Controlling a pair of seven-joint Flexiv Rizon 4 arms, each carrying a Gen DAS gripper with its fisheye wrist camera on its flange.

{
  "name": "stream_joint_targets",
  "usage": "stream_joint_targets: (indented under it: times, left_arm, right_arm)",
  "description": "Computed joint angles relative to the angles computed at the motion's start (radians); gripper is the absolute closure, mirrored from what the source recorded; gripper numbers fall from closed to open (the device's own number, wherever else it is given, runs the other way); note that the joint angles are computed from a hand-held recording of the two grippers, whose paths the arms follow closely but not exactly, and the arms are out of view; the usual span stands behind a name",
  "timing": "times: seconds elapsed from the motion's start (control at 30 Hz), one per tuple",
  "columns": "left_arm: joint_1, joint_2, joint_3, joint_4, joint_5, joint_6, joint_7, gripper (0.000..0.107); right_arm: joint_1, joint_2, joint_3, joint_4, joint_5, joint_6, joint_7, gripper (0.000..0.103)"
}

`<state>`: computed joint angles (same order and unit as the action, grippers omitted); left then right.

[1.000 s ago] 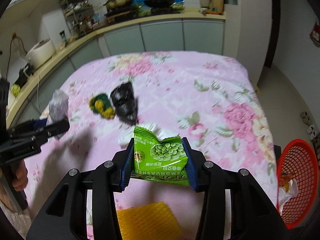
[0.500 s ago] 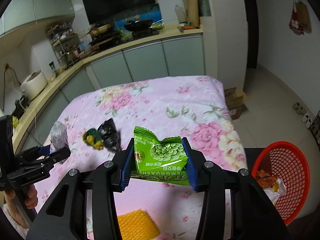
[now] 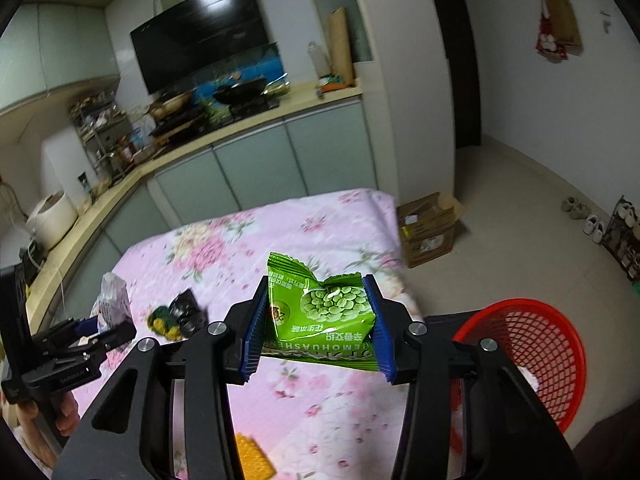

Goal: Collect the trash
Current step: 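Carry the cat-print bag and green packet over the red basket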

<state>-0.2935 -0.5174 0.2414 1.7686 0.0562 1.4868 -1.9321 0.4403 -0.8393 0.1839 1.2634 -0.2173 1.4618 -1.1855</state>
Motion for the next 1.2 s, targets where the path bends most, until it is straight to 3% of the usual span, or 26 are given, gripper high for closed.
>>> stream_joint_targets:
  times: [0.67,1.2]
  left_arm:
    - [0.006,-0.107,-0.114,-0.212,-0.024,-0.086,0.133,0.052]
    - [-0.014,-0.242,-0.196,-0.436,-0.081,-0.196,0.27,0.052]
  right_arm:
    - [0.012,0.097,-0.203,0.134,-0.048,0.093,0.195,0.059]
    - [0.026,0.127,-0.312,0.237,-0.069,0.118,0.361,0.059]
